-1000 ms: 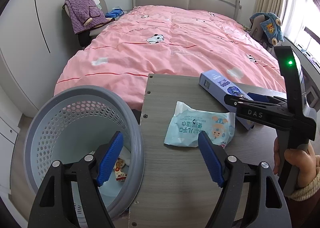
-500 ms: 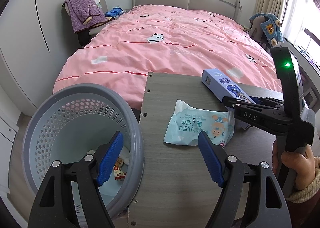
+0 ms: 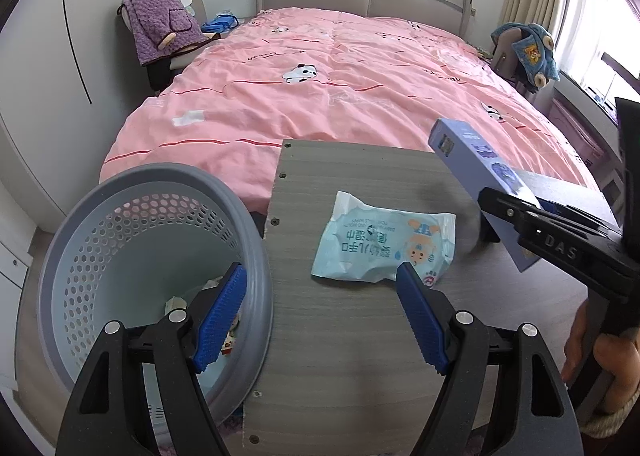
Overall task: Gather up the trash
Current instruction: 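Lift the Zootopia box off the table with the right gripper, then lower the left gripper around the blue wipes packet while the right gripper holds the box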
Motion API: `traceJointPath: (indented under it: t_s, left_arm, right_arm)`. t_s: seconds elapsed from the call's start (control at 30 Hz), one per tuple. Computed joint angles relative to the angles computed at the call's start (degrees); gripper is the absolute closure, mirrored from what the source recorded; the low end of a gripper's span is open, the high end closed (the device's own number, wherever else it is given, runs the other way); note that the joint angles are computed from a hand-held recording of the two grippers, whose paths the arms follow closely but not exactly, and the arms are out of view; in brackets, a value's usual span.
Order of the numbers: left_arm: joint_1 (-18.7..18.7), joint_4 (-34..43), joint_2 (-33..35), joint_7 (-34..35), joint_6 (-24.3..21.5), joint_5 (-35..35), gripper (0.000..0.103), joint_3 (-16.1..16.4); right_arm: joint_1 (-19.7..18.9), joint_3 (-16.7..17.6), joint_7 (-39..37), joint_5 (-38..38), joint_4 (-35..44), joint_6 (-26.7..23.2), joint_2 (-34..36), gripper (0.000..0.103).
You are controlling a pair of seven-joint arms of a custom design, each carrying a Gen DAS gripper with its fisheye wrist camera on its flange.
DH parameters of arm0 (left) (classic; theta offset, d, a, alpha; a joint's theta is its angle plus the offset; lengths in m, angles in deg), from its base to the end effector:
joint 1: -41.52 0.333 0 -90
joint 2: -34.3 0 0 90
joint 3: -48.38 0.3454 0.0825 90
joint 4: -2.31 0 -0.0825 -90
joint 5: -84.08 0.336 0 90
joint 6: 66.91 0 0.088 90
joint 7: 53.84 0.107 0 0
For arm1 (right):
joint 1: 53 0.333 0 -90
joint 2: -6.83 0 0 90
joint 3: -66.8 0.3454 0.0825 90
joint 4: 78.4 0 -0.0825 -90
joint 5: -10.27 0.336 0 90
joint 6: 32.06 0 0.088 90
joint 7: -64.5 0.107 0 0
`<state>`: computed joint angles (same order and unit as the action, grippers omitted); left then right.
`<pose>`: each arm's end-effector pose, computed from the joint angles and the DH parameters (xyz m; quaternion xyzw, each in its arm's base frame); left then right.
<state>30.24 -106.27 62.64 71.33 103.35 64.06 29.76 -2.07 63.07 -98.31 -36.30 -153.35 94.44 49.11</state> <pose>0.5933 -0.2786 0.3753 -0.3894 0.8644 -0.2979 0.1113 0.5097 0.5353 0.3724 -0.4449 0.8189 -0.2616 0.2511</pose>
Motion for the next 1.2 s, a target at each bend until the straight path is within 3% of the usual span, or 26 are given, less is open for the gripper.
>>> traceJointPath:
  t_s: [0.33,0.67,0.83,1.07,1.2]
  left_arm:
    - [-3.5,1.2,1.5,-2.0,-0.4,2.6,0.029,1.7]
    - [-7.2,3.5,3.4,-6.4,-2.8,6.0,0.029,3.5]
    - [-7.8,4.7,4.1,-7.5,-2.6,6.4,0.029,2.9]
    - [-14.6,4.8,5.0,-12.4,0.9,12.5,0.029,9.1]
    - [-16.3,4.6,5.1,-14.6,1.2,15.2,0.029,10.9]
  right_arm:
    - [3.5,1.1,9.6,-3.7,-6.6,-4.1,-4.8,0.059]
    - [3.1,3.6,17.5,-6.8,-12.5,-3.4,-7.7,0.059]
    - [3.2,4.3,19.6,-7.7,-13.7,-3.6,-8.4,0.059]
    - [2.8,5.0,21.3,-8.3,-15.0,-3.4,-9.2,0.058]
    - [2.6,5.2,21.6,-8.6,-15.5,-3.4,-9.5,0.058]
